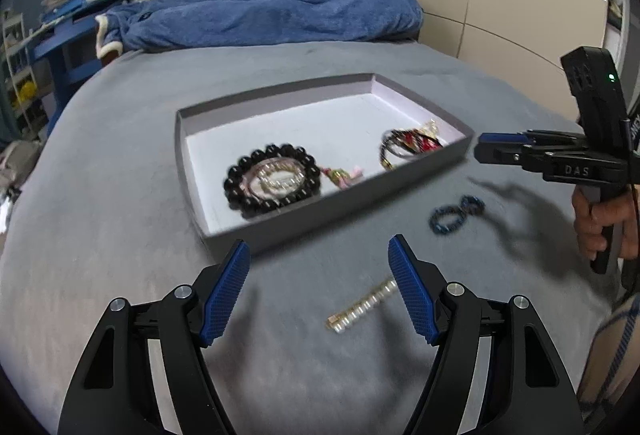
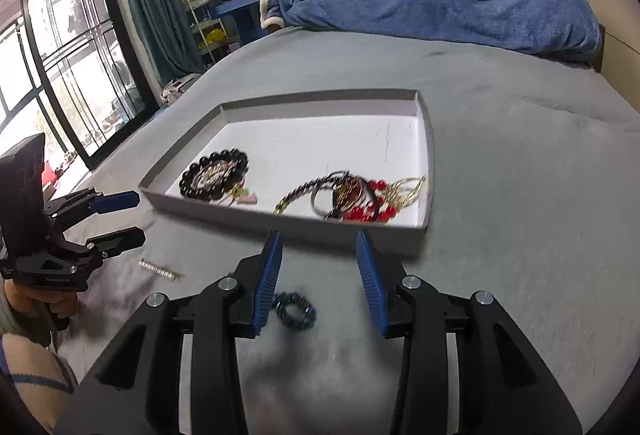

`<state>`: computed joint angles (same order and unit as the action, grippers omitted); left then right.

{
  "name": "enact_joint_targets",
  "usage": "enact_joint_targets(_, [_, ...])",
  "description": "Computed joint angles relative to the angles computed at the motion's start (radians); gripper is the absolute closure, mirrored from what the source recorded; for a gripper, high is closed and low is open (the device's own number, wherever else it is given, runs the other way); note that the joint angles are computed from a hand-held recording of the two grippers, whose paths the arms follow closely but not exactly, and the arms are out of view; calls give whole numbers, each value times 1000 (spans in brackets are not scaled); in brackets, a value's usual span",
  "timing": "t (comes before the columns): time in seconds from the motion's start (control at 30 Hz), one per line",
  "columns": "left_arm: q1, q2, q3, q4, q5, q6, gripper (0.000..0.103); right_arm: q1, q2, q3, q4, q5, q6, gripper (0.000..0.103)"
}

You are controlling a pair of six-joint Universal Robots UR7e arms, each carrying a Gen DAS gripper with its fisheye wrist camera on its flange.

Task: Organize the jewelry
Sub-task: 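Grasp the pearl hair pin with the left tool while the right grasps the blue bracelet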

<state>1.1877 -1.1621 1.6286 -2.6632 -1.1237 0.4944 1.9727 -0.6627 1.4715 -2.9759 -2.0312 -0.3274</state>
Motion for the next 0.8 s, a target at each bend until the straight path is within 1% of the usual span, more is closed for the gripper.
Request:
enact_joint_targets(0.1, [4,-12,17,14,-15,2,30,-3,-11,25,10,11,5,61])
enact_joint_targets(0.17, [8,-14,12,50,-29,-5,30,-5,-16,37,24,17,6,56])
enact_joint_targets(0.27, [12,-8,4,95,-40,-1,31,-11,-23,55,51,25,9,56])
enact_joint_targets(0.37, [14,4,-6,149,-37,9,31,-15,-22,57,79,31,5,55])
enact_joint_targets(0.43, [7,10,-5,171,-19,21,31,-16,-14,41,116,31,1,55])
enact_joint_targets(0.53, [2,11,3,168,-3,38,35,-14,4,15,157,17,-15,55])
enact_joint_targets(0.6, [3,7,6,170,-8,37,45,-12,16,-1,173,4,-20,55])
enact_joint_targets(0.63, [5,6,6,169,-12,34,48,-11,21,-6,173,-1,-23,55])
enact_joint_targets(0.7, [7,3,5,168,-16,28,59,-9,25,-7,169,-5,-26,55])
enact_joint_targets(0.73, [8,1,6,166,-19,25,62,-7,25,-3,162,-10,-34,57])
enact_joint_targets(0.77, [8,1,6,163,-19,24,65,-5,24,1,159,-9,-41,63])
enact_joint_targets(0.8, [8,1,7,162,-18,27,67,-4,20,9,155,-5,-47,66])
